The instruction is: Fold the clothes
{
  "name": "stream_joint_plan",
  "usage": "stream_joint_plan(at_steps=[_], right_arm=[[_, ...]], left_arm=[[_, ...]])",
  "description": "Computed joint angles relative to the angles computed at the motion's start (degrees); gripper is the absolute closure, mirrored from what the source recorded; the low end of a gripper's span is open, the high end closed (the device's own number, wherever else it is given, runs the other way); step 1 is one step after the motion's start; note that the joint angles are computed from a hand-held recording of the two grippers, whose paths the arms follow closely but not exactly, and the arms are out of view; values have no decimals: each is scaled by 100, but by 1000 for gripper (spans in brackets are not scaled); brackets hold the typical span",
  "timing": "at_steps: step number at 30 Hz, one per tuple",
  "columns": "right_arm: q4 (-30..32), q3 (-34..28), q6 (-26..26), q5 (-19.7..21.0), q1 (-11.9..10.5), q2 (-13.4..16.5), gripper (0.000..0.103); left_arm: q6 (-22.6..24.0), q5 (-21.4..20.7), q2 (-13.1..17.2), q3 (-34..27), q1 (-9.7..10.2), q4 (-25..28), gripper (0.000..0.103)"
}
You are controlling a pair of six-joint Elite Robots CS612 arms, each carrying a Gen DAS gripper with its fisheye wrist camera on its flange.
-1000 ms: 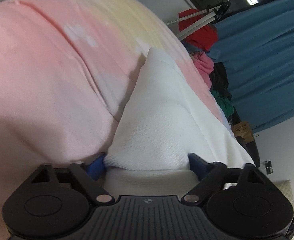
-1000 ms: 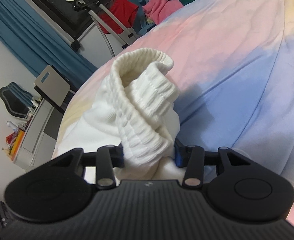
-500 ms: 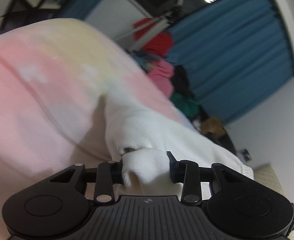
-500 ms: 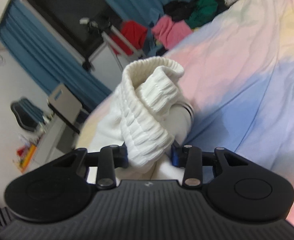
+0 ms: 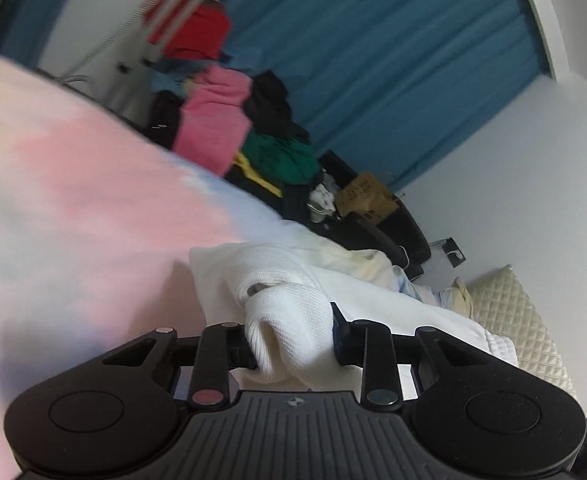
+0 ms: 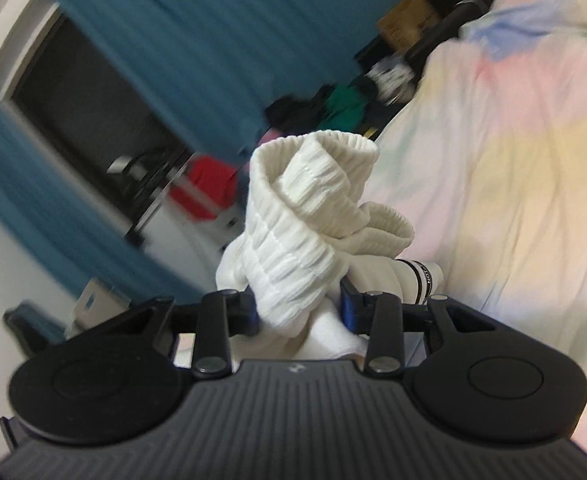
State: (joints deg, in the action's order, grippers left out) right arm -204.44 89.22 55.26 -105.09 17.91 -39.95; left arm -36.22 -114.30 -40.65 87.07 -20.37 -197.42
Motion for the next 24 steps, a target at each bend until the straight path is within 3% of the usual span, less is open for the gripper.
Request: stream_joint_plan(at_steps=[6, 10, 12, 14, 17, 21, 24], right_arm=[[490, -267, 162, 4, -577, 109, 63], [503, -480, 342, 40, -787, 446, 63], [435, -521, 380, 68, -821, 621, 63], [86, -479, 272, 9, -788, 784, 63], [-329, -253, 301, -50, -690, 910, 62], [2, -27, 769, -59, -554, 959, 58], [78, 9, 1038, -125, -509, 1054, 52]], left_arm=[[-43, 262, 953, -1913, -457, 981, 72], [124, 201, 1599, -2726, -507, 1304, 71], [443, 117, 1836, -2869, -472, 1021, 71], [898, -23, 1950, -2769, -424, 594, 71], [1383, -168, 1903, -2427, -392, 661, 70], [1981, -7, 1747, -1858, -386, 800, 64], [1913, 15, 1701, -1869, -374, 1140, 50]])
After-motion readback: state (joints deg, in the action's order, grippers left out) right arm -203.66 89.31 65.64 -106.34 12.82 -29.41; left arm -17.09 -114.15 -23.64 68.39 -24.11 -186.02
